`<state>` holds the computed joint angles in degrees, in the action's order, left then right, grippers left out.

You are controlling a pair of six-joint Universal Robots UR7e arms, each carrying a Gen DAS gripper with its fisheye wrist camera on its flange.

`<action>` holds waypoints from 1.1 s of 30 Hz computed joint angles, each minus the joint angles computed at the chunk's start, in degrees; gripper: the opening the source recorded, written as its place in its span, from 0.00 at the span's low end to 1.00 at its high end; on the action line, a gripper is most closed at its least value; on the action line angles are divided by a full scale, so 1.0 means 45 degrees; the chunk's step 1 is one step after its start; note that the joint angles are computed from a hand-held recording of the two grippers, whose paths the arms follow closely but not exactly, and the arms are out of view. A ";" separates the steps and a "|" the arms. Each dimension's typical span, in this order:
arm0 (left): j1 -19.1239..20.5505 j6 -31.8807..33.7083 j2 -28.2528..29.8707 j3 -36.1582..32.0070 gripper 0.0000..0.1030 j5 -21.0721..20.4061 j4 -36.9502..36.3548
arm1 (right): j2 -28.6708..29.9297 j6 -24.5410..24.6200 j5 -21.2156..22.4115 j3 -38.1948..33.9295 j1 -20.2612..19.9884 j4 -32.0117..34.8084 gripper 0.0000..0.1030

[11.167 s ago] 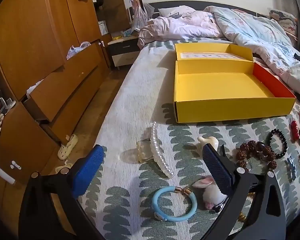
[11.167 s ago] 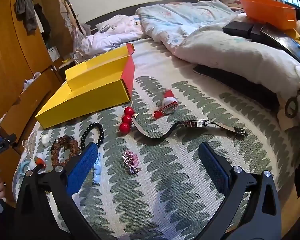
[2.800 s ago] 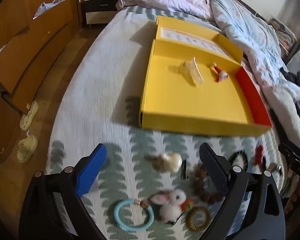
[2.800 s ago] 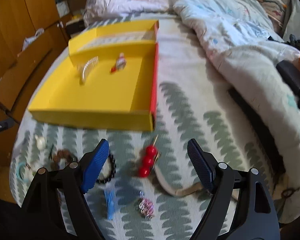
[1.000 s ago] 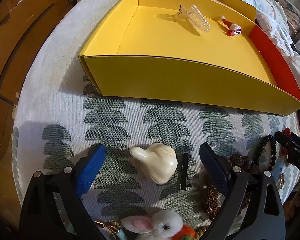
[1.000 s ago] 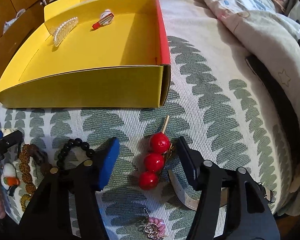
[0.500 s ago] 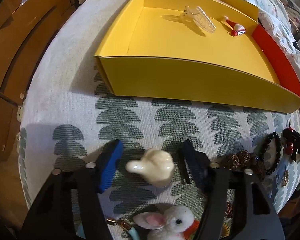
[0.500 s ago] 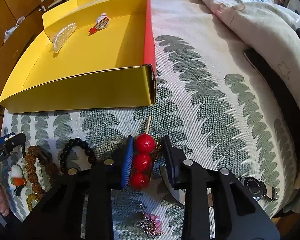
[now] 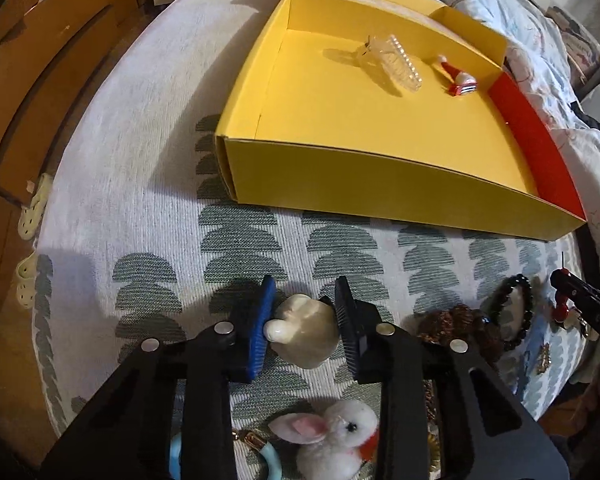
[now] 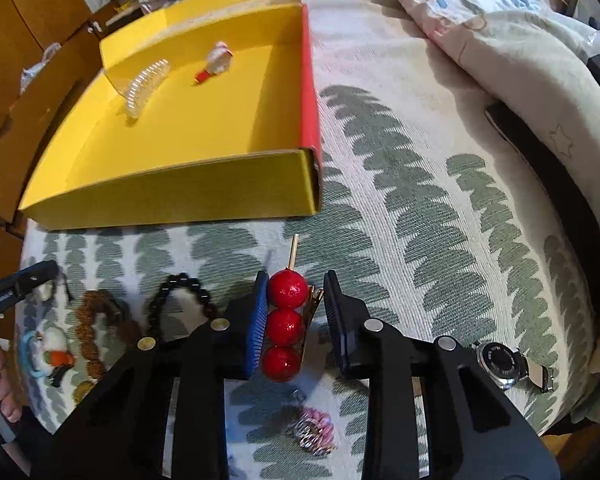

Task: Organize jewelry
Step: 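Grasp the ceramic bird with the left tool while the right tool grasps the red-bead hairpin, then carry both items into the yellow box and open both tools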

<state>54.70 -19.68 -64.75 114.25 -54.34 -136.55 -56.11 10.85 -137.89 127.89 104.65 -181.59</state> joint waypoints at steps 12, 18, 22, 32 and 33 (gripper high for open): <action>-0.0521 -0.0132 -0.0801 0.0491 0.30 -0.0445 -0.0317 | -0.0954 -0.0106 0.0966 0.0444 0.0693 -0.0448 0.28; -0.0951 0.0086 -0.1203 0.0664 0.30 -0.0654 -0.0770 | -0.1138 -0.0366 0.1399 0.0447 0.1041 -0.0922 0.28; -0.1219 0.0180 -0.1228 0.0485 0.30 -0.0781 -0.0952 | -0.1031 -0.0626 0.1786 0.0139 0.1180 -0.1040 0.28; -0.1128 0.0245 0.0418 -0.1657 0.30 -0.0956 -0.0881 | -0.0101 -0.1700 0.2632 -0.2288 0.1034 -0.0226 0.28; -0.1056 0.0221 0.0586 -0.1852 0.30 -0.1000 -0.0811 | 0.0090 -0.1786 0.2691 -0.2627 0.0914 -0.0080 0.28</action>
<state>49.94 -18.68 -62.12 105.92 -58.84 -140.20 -55.70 2.81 -125.78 116.07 108.76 -181.95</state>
